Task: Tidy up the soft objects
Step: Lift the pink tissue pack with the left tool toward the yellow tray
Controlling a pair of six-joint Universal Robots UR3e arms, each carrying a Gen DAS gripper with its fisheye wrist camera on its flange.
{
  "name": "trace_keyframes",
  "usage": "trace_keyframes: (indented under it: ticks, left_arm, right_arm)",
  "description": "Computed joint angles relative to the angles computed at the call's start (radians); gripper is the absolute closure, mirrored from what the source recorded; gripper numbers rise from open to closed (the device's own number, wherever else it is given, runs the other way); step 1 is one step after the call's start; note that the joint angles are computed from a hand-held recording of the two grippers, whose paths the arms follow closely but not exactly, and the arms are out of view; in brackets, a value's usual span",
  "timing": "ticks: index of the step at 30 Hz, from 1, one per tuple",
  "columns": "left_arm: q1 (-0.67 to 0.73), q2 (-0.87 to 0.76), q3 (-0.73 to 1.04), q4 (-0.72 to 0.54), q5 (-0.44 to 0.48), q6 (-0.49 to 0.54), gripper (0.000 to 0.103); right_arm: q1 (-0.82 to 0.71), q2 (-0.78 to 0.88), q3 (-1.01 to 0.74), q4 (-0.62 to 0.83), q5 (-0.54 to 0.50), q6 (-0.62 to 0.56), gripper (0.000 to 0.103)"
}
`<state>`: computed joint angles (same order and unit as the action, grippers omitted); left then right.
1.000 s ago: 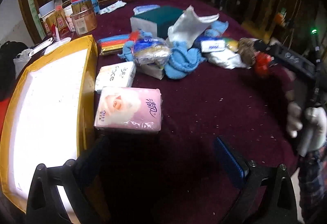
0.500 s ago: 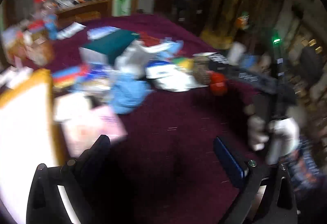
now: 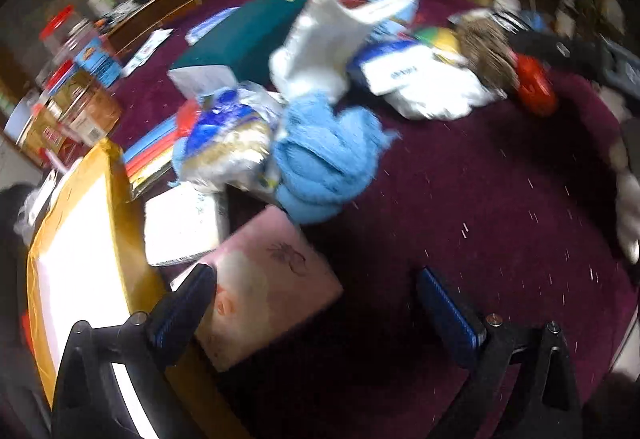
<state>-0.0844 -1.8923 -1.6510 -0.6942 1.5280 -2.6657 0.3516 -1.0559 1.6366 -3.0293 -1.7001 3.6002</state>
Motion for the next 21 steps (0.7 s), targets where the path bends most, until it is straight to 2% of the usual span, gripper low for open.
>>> trace_keyframes:
  ticks: [2,5,7,10,13,14,17,18,19,20,21]
  left_arm:
    - [0.021,0.036,-0.034,-0.024,0.005,0.046,0.001]
    - [0.085,0.080,-0.065,-0.077,0.006,0.050,0.001]
    - [0.141,0.115,-0.095,-0.091,-0.026,0.063,0.001]
    - [0.174,0.162,-0.157,-0.037,-0.079,0.089,0.005]
    - [0.123,0.169,-0.178,0.052,-0.089,0.108,0.005]
    - [0.102,0.150,-0.166,0.074,-0.077,0.111,0.005]
    - [0.013,0.051,-0.119,0.158,0.042,0.126,0.005]
    - [0.005,0.030,-0.132,0.211,0.062,0.133,0.001]
    - [0.020,0.035,-0.137,0.216,0.039,0.131,0.002]
    - [0.030,0.043,-0.111,0.139,0.018,0.114,0.006]
    - [0.054,0.056,-0.084,0.051,-0.031,0.085,0.016]
  right_arm:
    - [-0.002,-0.001,0.001,0.001,0.004,-0.002,0.000]
    - [-0.007,-0.006,0.008,0.002,0.022,-0.003,0.000]
    - [-0.007,-0.006,0.006,0.008,0.027,0.000,0.000]
    - [-0.005,-0.006,0.000,0.017,0.030,-0.001,0.000]
    - [-0.003,-0.004,-0.004,0.024,0.028,0.000,0.000]
    - [-0.002,-0.005,-0.005,0.027,0.027,0.002,0.000]
    - [-0.006,-0.007,0.002,0.020,0.029,0.001,0.000]
    - [-0.004,-0.006,0.002,0.020,0.027,0.004,0.000]
    - [-0.005,-0.005,0.001,0.020,0.027,0.003,0.000]
    - [-0.005,-0.005,0.002,0.018,0.028,0.002,0.000]
    - [-0.006,-0.005,0.002,0.018,0.029,0.001,0.000]
